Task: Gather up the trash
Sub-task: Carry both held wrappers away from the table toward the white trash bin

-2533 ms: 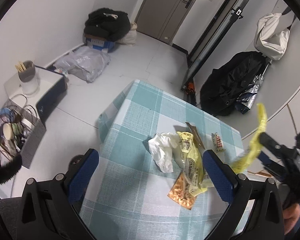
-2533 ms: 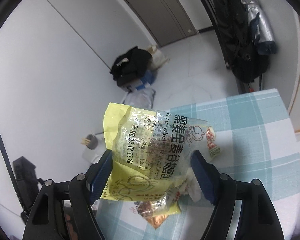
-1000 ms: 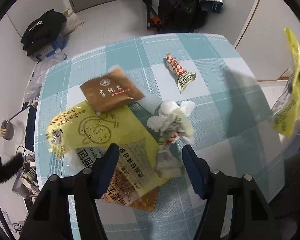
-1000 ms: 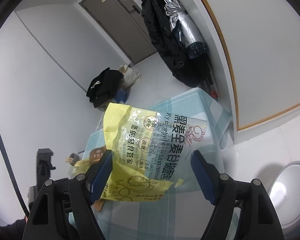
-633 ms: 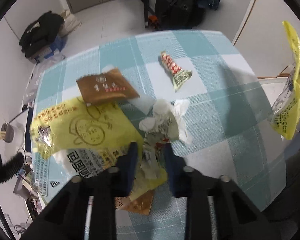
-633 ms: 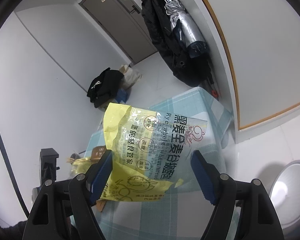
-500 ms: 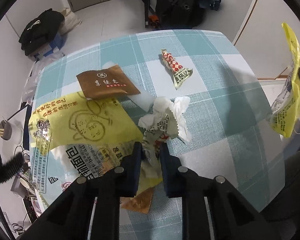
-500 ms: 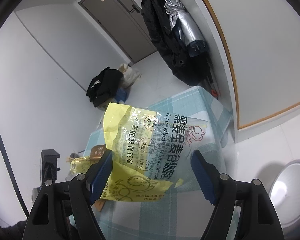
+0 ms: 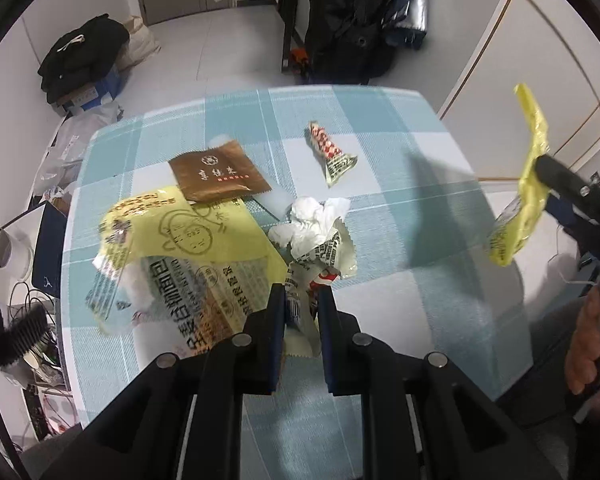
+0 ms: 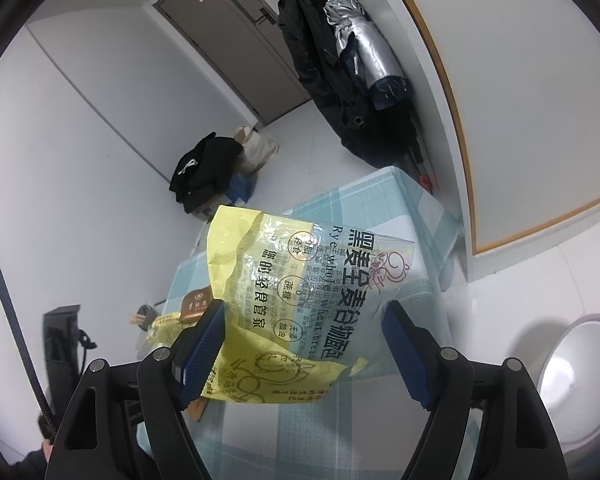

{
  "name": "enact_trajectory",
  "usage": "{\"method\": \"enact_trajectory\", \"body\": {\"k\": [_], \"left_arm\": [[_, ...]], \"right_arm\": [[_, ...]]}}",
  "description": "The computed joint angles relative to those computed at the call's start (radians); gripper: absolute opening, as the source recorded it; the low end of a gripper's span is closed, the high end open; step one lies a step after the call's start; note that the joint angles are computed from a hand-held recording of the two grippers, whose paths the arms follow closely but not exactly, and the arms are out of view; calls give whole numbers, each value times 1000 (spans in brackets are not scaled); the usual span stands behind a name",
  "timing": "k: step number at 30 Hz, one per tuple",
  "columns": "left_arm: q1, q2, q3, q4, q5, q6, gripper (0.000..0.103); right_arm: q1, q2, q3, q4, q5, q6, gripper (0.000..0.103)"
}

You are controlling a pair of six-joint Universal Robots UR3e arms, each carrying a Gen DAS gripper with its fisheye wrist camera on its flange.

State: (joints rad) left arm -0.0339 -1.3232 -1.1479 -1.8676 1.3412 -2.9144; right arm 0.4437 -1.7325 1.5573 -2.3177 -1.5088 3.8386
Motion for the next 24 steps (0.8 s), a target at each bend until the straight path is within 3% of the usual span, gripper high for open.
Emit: {"method": "enact_trajectory", "body": {"k": [11,19,24], "left_arm": [[39,0,245,-88,-93,-16,12],[38,-46,418,-127,-184,-24,12],[-46,-123,555,-129,-177,-89,12]], "right_arm": [[110,-25,-142,49,-119,3,78],[201,-22,-415,262,-275,-12,78],[255,-41,-532,377,-396,-16,78]]}}
